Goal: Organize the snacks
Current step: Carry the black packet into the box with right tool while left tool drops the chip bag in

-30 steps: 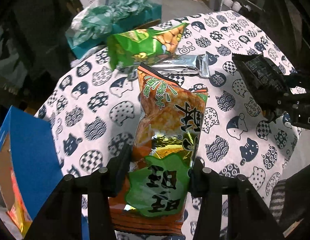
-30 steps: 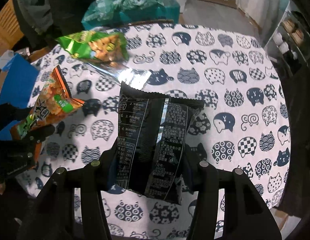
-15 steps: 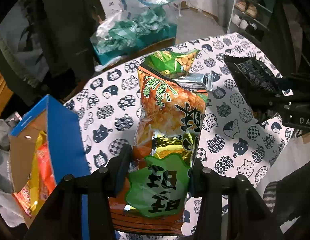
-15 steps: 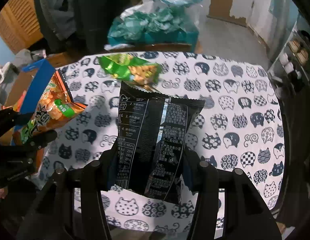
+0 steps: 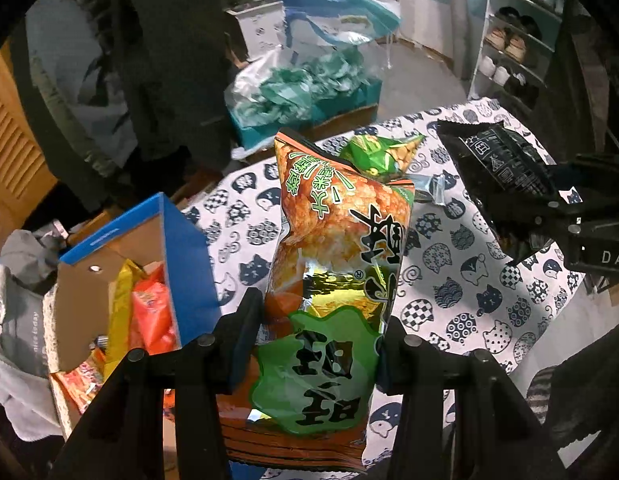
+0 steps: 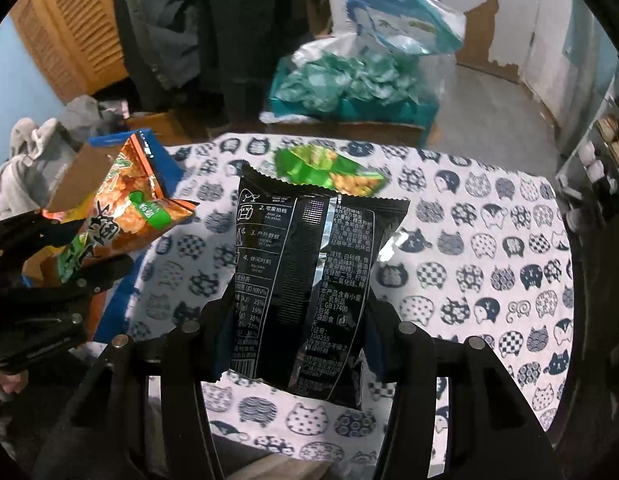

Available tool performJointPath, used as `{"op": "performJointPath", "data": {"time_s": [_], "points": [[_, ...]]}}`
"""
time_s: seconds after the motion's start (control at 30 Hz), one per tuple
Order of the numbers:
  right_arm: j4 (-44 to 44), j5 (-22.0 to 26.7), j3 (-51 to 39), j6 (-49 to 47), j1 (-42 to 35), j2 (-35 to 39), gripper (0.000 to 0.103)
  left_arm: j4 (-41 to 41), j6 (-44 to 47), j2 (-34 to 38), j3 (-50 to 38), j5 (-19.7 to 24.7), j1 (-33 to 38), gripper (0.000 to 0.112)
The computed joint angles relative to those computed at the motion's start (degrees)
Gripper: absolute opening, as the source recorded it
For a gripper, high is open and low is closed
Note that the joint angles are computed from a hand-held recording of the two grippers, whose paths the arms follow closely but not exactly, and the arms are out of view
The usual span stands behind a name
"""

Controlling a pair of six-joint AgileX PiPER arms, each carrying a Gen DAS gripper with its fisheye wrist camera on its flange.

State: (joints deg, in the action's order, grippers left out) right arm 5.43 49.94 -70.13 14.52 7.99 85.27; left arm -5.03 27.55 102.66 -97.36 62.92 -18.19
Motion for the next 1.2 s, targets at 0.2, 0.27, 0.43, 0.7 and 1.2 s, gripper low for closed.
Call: {"op": "performJointPath", "data": {"time_s": [0.2, 0.27, 0.43, 0.7, 1.2], "points": [[-1.4, 0.9, -4.6, 1.3, 3.0, 2.7, 0.051, -2.2, 1.9, -0.2, -0.9, 0.9, 3.2, 0.05], [-1.8, 1.5, -6.6, 1.7, 4.0, 4.0, 0.051, -2.7, 2.5, -0.3, -1.2, 0.8, 4.3, 0.05], [-2.5, 2.9, -11.7, 2.6, 6.3, 7.3, 0.051, -4.4, 4.3, -0.7, -2.1, 0.4, 7.4, 0.05], [-2.8, 6.4, -22.5, 2.9, 10.0, 14.4, 0.051, -7.4, 5.7, 1.9, -7.5, 2.7, 14.2, 0.05], [-2.4, 16.9, -50.4, 2.5, 16.5, 32.6, 0.051, -7.9, 5.4, 9.5, -18.6, 5.9, 24.4, 0.05]]}}
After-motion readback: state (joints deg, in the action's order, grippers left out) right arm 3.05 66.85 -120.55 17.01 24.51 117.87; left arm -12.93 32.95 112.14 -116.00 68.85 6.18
